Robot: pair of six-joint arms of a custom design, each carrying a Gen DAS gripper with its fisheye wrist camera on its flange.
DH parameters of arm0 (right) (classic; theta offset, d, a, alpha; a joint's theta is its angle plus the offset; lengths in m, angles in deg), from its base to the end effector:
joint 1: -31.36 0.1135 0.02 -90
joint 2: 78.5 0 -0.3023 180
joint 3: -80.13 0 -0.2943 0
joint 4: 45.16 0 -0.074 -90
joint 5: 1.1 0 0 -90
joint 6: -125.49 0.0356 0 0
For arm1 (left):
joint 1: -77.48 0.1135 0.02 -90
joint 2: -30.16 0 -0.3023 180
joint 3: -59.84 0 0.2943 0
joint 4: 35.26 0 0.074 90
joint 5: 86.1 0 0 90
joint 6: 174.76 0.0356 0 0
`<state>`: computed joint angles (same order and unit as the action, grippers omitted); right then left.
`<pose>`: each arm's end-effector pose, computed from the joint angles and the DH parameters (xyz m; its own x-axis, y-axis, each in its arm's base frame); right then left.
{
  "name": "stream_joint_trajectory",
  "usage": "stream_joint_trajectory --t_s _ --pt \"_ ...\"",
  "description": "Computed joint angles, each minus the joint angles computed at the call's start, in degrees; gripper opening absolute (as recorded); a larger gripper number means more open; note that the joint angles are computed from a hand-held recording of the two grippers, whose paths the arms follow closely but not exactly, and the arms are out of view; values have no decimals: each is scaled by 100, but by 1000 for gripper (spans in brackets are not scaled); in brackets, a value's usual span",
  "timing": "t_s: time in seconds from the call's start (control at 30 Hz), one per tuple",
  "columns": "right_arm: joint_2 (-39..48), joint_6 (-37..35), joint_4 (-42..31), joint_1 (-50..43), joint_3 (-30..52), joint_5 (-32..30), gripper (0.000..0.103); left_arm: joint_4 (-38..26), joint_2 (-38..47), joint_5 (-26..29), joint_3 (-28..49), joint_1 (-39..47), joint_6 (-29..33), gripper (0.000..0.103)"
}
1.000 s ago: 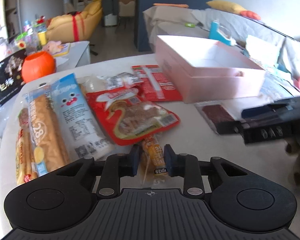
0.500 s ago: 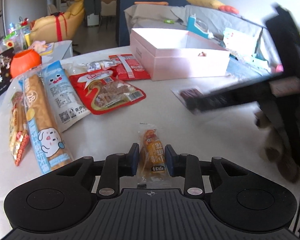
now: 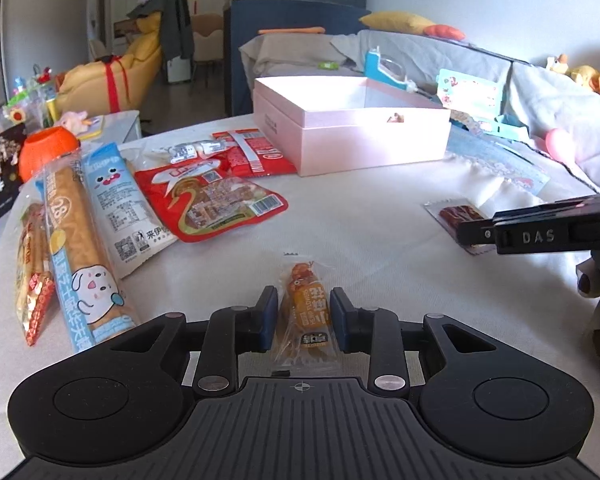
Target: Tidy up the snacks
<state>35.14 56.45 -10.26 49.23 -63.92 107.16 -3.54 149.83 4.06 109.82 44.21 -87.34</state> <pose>0.2728 0.0762 0.0297 -0.6297 0.1539 -0.7614 0.1635 0.9845 0.0637 0.2994 -0.1966 0.0327 -0.5387 0.2996 -0.7875 0.5267 0.8492 -0.0372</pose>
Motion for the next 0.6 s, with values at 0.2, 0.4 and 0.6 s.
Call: stream_joint_trajectory --t_s 0.2,0.4,0.6 --pt "12 43 61 24 -39 34 51 -151 -43 -44 33 -17 -7 33" --pt "-154 28 -202 -23 20 -143 50 -934 -328 404 292 110 -447 25" --pt "-1165 -238 -718 -627 -25 -1210 25 -1122 -679 214 734 -38 -305 25"
